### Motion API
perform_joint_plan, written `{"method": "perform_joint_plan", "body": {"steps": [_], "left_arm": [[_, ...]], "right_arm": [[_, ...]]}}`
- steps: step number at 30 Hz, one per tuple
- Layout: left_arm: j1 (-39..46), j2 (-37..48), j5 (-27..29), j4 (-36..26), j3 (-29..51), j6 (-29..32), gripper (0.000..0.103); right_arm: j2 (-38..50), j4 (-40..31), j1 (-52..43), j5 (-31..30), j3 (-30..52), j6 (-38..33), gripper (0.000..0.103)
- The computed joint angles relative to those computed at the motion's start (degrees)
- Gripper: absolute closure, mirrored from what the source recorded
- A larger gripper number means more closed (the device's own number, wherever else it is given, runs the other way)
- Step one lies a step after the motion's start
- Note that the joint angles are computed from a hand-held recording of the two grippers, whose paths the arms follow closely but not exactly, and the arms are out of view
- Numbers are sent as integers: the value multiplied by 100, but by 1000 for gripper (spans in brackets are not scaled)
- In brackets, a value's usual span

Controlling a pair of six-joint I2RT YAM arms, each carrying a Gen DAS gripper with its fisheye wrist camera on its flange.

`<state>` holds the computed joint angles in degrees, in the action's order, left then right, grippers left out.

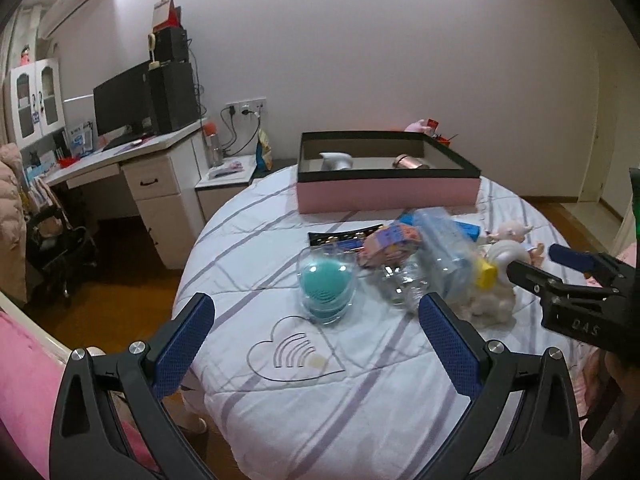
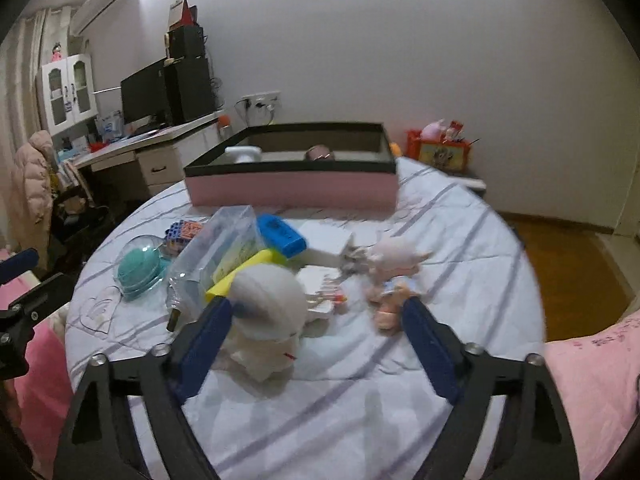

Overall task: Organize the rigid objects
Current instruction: 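Grasp the teal face brush with the left tool while the right tool grasps the white astronaut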

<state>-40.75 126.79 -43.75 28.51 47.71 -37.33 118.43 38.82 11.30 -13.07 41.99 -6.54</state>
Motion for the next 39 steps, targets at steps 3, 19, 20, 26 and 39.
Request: {"method": "perform_joint_plan", "body": {"steps": [3,19,20,26,39], "left_arm": [[134,62,117,8,4,-8,0],[1099,1065,1060,-989,1459,174,0],[1172,1160,1165,-1143,1650,198,0],[1419,1587,1603,-1692,2507,435,10],[1349,1423,1810,-908,1988,658,46]], "right_arm": [[119,-199,82,-118,214,-5,32],[281,-835,-116,-321,678,-390,56],[263,-890,-182,-267,683,-432,56],[338,-1038,-434,-621,816,-435,56],[618,-1102,-370,-691,1161,-237,55]]}}
